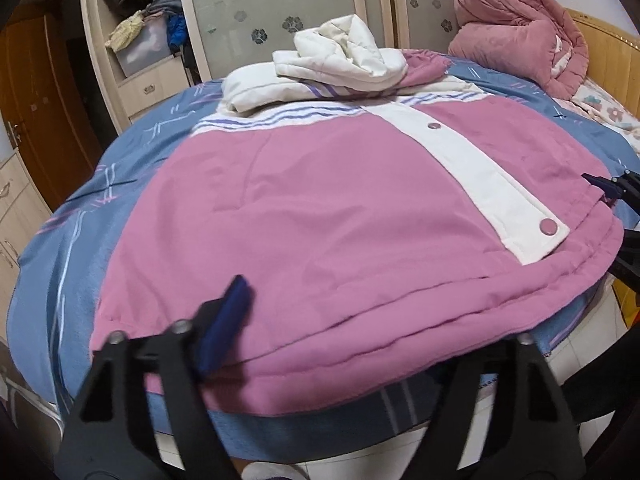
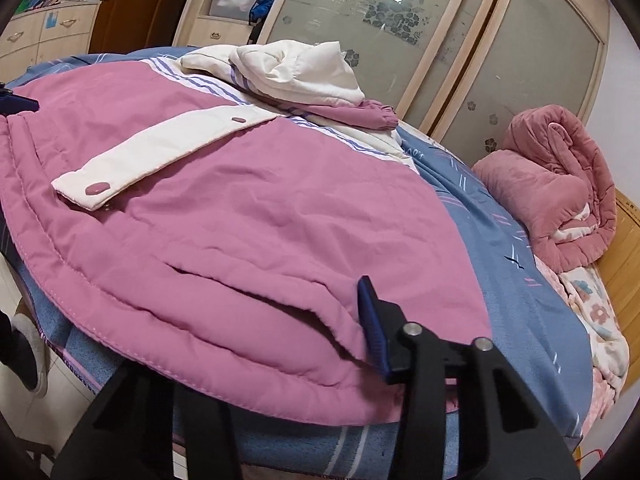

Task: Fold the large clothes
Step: 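Grasp the jacket hem with the left gripper while the right gripper grasps it too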

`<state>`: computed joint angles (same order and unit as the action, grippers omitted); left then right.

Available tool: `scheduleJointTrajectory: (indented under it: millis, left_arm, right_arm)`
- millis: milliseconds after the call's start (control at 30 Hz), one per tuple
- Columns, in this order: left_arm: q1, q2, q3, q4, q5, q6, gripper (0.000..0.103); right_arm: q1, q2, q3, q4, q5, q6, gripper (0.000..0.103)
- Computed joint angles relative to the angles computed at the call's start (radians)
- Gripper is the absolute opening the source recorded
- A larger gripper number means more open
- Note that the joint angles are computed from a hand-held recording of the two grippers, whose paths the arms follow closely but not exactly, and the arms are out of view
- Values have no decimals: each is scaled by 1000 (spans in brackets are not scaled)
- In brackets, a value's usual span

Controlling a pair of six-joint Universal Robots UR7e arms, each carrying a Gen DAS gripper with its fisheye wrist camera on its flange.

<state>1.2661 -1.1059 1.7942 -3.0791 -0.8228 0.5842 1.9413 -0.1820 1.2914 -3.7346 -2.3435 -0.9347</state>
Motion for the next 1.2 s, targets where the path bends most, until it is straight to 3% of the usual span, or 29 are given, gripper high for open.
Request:
scheduleJointTrajectory:
  millis: [133, 233, 333, 500, 600, 667, 833, 1067, 1200]
  left_arm:
    - [8, -4, -15, 56, -20, -79, 57]
    - [8, -4, -23, 72, -29, -101, 48]
    - [8, 3, -29, 66, -32, -111, 39]
    - [18, 0, -62, 124, -79, -192, 34]
    - [9, 10, -51, 49, -75, -161, 22]
    - [5, 18, -50, 24, -77, -164, 20]
    - [19, 24, -98, 95, -131, -239, 11]
    - [24, 22, -109, 130, -150, -259, 10]
    - [23, 10, -102, 131, -156, -229, 9]
  right_arm:
    - [1, 25, -23, -54, -12, -56, 32]
    - [3, 34, -31, -65, -22, -54, 32]
    - [0, 12, -12, -18, -20, 27, 30]
    - [-1, -14, 0, 55, -21, 175, 20]
    - [-5, -25, 9, 71, 0, 250, 15]
    - [-8, -27, 11, 72, 10, 285, 13]
    - [-10, -23, 7, 70, 20, 347, 9]
    - [-4, -33, 2, 112, 11, 418, 8]
    - [6, -36, -9, 107, 12, 418, 7]
